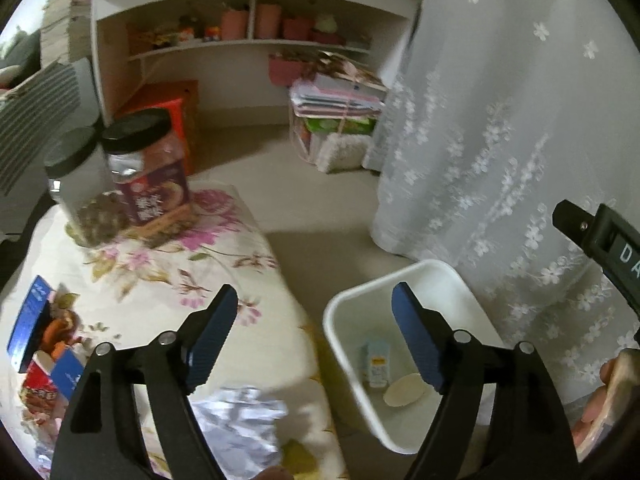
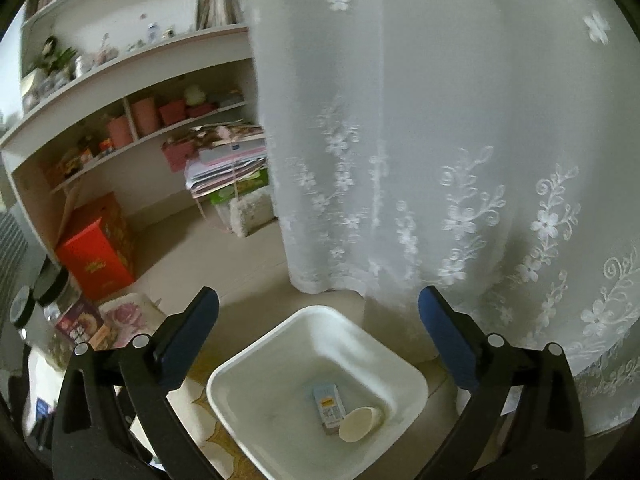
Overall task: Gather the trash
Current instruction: 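Grasp the tall blue box with the left gripper while the right grasps a blue biscuit box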
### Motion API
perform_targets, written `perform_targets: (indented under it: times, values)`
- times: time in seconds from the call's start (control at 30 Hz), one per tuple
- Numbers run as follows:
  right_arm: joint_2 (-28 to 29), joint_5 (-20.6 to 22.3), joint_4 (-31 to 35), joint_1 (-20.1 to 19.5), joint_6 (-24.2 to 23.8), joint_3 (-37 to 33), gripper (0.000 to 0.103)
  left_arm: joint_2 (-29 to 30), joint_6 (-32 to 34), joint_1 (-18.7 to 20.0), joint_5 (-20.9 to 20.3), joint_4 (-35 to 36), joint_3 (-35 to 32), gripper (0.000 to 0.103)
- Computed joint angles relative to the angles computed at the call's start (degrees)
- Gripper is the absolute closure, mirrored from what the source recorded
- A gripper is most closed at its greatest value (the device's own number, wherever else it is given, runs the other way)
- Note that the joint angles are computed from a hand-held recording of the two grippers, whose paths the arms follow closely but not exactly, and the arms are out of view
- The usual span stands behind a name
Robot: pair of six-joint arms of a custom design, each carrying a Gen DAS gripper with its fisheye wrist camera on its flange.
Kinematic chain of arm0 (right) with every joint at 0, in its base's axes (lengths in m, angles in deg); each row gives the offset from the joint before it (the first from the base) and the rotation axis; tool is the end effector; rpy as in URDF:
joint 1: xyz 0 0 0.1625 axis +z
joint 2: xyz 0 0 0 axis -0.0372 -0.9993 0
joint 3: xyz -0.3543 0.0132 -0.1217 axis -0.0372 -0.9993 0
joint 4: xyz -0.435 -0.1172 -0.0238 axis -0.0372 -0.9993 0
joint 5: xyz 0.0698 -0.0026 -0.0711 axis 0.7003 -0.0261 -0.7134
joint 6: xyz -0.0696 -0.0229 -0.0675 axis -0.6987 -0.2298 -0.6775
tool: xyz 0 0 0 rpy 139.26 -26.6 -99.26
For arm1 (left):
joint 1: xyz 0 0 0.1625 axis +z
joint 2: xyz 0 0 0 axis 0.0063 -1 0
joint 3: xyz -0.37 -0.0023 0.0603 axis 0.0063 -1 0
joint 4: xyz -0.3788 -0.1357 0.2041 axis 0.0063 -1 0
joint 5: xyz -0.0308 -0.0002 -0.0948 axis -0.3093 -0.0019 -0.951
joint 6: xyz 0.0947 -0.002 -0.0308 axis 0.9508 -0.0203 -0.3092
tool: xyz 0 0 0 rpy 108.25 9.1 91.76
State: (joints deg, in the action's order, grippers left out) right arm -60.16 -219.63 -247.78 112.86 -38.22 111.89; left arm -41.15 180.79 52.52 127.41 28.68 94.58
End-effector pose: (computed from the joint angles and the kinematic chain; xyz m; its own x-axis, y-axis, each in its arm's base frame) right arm 0.2712 -0.5691 0.1169 -0.7274 0.3339 0.5995 -0.3669 0.5490 -0.7510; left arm -0.1739 -0.5791 0.1683 -0.7770 0.0034 -0.6295 0.4353 0.7253 -0.5333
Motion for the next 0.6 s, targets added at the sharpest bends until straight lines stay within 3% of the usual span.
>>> perform_targets:
  times: [0.2, 0.6]
  values:
    - [3.41, -0.18, 1.60, 1.91, -1.20, -2.81, 0.007, -4.85, 1.19, 0.86, -3.98, -3.48, 4.16, 0.017]
    - [11.08, 1.00, 6.89, 5.94, -2.29, -8.94, 0.007, -13.44, 1.40, 4.97, -7.57, -3.98, 8.73, 0.017]
